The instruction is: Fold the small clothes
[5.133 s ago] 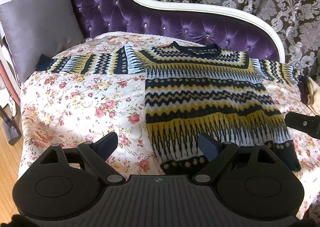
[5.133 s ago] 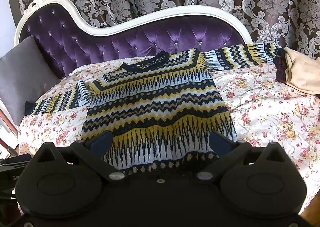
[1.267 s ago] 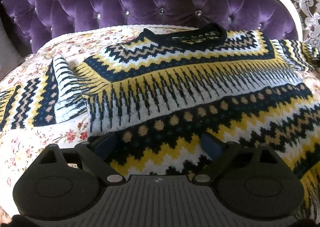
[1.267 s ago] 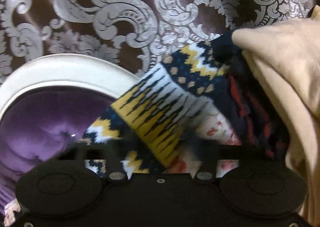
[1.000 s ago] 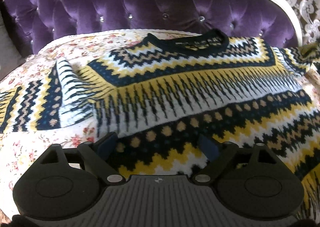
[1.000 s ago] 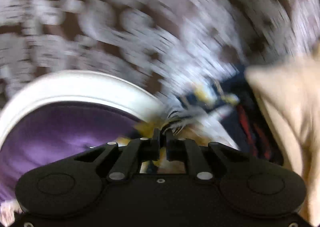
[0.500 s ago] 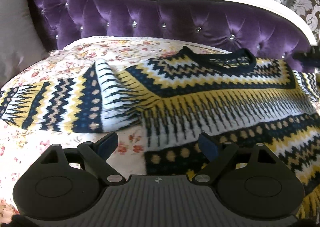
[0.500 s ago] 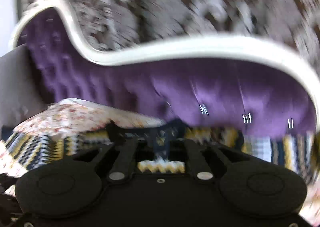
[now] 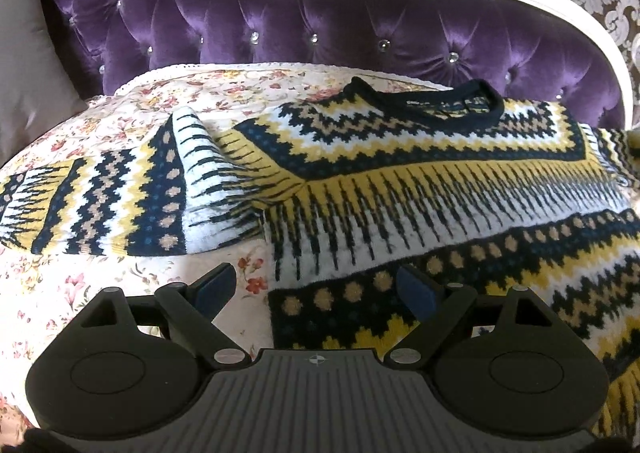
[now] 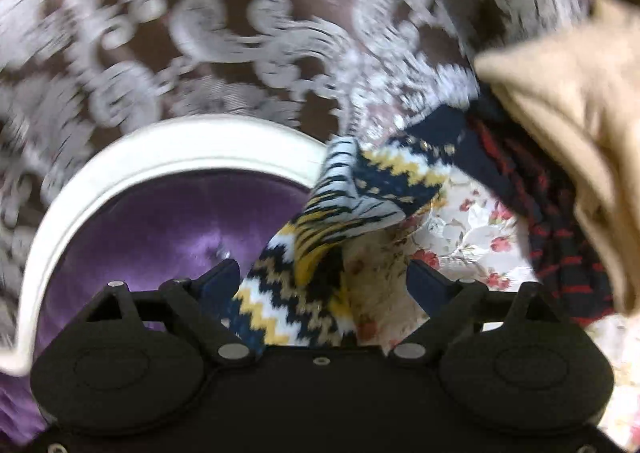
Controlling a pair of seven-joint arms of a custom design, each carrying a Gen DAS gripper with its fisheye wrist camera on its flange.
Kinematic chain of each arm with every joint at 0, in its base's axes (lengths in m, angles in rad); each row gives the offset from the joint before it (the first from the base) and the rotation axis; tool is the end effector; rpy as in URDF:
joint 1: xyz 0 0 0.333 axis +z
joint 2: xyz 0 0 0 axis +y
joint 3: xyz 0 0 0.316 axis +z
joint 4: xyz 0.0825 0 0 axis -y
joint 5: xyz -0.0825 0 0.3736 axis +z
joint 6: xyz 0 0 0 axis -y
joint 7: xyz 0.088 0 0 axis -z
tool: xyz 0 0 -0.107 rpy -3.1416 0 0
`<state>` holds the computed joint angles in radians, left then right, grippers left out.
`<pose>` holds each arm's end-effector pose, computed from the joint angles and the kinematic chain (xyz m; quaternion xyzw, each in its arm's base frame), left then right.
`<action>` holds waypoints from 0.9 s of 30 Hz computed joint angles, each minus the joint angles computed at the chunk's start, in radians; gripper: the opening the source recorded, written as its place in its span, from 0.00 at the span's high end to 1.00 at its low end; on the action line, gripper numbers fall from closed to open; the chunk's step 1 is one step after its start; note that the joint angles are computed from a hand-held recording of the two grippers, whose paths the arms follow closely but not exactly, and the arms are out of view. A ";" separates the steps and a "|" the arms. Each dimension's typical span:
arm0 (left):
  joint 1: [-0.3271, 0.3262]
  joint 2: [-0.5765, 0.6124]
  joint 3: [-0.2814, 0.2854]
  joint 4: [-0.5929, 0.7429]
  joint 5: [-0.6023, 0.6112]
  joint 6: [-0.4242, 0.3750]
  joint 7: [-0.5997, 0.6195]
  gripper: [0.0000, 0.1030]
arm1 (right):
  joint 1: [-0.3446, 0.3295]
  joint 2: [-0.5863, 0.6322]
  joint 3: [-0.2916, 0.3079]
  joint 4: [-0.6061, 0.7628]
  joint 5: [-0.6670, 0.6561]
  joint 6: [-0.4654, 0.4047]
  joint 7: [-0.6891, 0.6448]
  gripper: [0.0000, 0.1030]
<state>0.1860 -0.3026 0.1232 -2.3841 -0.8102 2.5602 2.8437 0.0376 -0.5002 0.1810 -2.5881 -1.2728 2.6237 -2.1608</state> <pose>0.4496 0.1581 0.4886 -0.5236 0.7670 -0.3038 0.2128 0.3948 0.1138 0.4701 -0.1082 0.8644 -0.2694 0.4106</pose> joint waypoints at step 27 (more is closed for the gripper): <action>0.082 0.200 -0.030 0.255 0.048 -0.069 -0.140 0.15 | 0.452 0.495 0.005 0.558 0.319 -0.034 -1.376 0.25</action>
<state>0.2676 -0.1029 0.0932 -2.1294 -0.7624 2.4912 2.7034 0.4896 -0.0052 0.1859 -2.0299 -0.9537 2.5893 -3.5371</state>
